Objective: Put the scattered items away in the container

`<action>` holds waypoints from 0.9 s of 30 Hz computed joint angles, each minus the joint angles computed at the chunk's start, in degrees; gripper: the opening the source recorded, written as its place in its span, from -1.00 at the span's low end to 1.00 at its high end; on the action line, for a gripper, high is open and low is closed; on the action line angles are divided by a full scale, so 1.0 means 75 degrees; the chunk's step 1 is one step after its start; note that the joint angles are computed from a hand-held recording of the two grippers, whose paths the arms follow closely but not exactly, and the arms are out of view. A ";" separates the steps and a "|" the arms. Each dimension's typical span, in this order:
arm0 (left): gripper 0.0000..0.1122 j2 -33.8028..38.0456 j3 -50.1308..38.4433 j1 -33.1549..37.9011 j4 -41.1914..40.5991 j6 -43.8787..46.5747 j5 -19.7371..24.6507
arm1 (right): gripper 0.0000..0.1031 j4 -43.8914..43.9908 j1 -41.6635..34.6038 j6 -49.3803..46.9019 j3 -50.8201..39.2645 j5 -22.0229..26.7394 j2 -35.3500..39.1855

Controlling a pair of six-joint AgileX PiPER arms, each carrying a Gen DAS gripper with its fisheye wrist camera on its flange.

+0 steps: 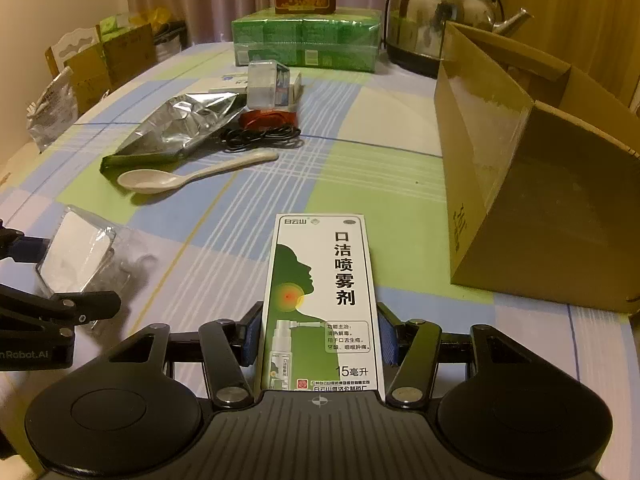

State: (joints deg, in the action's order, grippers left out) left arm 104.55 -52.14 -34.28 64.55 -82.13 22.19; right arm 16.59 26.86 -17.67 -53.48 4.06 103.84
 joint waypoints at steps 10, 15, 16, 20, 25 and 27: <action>0.18 -0.0711 0.0364 -0.0336 -0.0188 -0.0058 0.0263 | 0.02 -0.3618 0.0269 0.3875 0.0555 0.0066 -0.1081; 0.18 -0.1192 0.0552 -0.0674 -0.0439 0.0007 0.0541 | 0.02 -0.4869 0.0414 0.5295 0.0933 0.0228 -0.1711; 0.18 -0.1274 0.0584 -0.0728 -0.0499 0.0020 0.0575 | 0.02 -0.5042 0.0440 0.5492 0.1023 0.0266 -0.1860; 0.18 -0.1598 0.0675 -0.1058 -0.0700 0.0067 0.0819 | 0.02 -0.5300 0.0487 0.5852 0.1351 0.0390 -0.2416; 0.18 -0.1902 0.0700 -0.1539 -0.0807 -0.0036 0.1155 | 0.02 -0.5688 0.0469 0.6302 0.1668 0.0544 -0.3074; 0.18 -0.1969 0.0668 -0.1717 -0.0834 -0.0062 0.1263 | 0.02 -0.5756 0.0426 0.6382 0.1765 0.0606 -0.3295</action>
State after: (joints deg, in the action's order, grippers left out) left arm 89.79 -47.13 -47.16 58.30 -82.59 31.66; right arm -26.58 30.06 30.20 -40.24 8.60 79.13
